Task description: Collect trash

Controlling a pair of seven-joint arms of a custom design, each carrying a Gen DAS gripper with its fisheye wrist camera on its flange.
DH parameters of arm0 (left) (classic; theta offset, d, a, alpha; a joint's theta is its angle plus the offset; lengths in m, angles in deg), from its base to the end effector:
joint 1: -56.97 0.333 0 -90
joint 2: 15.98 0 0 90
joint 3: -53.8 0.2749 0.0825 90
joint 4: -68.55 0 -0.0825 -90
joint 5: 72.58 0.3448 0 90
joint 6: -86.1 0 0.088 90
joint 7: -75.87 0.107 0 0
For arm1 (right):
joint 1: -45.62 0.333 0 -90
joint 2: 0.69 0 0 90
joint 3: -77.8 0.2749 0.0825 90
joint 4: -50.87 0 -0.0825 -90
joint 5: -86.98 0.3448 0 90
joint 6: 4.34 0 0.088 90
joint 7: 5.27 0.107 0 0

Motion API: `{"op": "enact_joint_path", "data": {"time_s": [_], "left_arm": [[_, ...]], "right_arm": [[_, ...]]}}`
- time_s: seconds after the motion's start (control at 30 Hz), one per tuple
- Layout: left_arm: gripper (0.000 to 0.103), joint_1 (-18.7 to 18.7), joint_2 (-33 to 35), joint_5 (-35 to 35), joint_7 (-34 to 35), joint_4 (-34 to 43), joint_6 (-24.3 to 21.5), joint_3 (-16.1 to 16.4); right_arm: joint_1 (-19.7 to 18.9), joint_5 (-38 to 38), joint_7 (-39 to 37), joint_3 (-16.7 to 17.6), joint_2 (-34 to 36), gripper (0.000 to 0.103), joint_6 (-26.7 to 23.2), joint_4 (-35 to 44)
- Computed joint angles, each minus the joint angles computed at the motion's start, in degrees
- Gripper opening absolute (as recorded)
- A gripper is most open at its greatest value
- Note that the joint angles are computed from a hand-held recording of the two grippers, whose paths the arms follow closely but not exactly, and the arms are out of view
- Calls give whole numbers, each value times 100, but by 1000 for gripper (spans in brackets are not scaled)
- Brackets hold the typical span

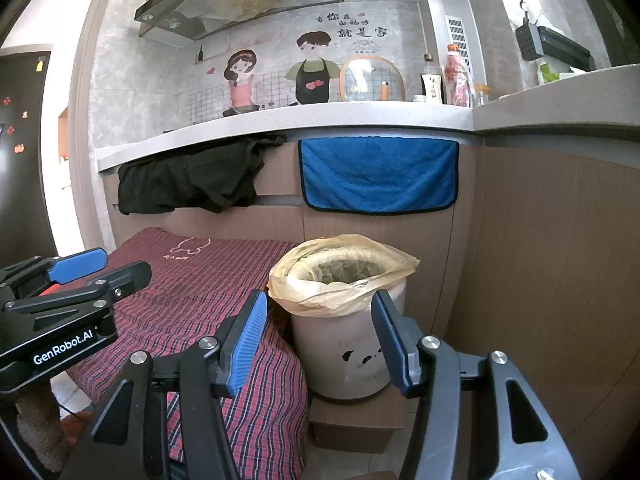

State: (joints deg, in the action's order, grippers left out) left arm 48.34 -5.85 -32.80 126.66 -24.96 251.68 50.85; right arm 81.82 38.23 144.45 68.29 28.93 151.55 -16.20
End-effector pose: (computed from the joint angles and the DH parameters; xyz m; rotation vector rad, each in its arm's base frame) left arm 0.5972 -0.1576 0.6026 -1.4461 1.5783 -0.9586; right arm 0.5905 0.3672 0.5824 -1.5093 1.3726 -0.9325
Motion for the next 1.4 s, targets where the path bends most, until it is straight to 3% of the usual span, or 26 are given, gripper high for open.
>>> {"op": "enact_joint_path", "data": {"time_s": [1.4], "left_arm": [[57,7,1,-136,79,-85,-28,-20]], "right_arm": [[-53,125,-104,-71,94,52,66,127]]}}
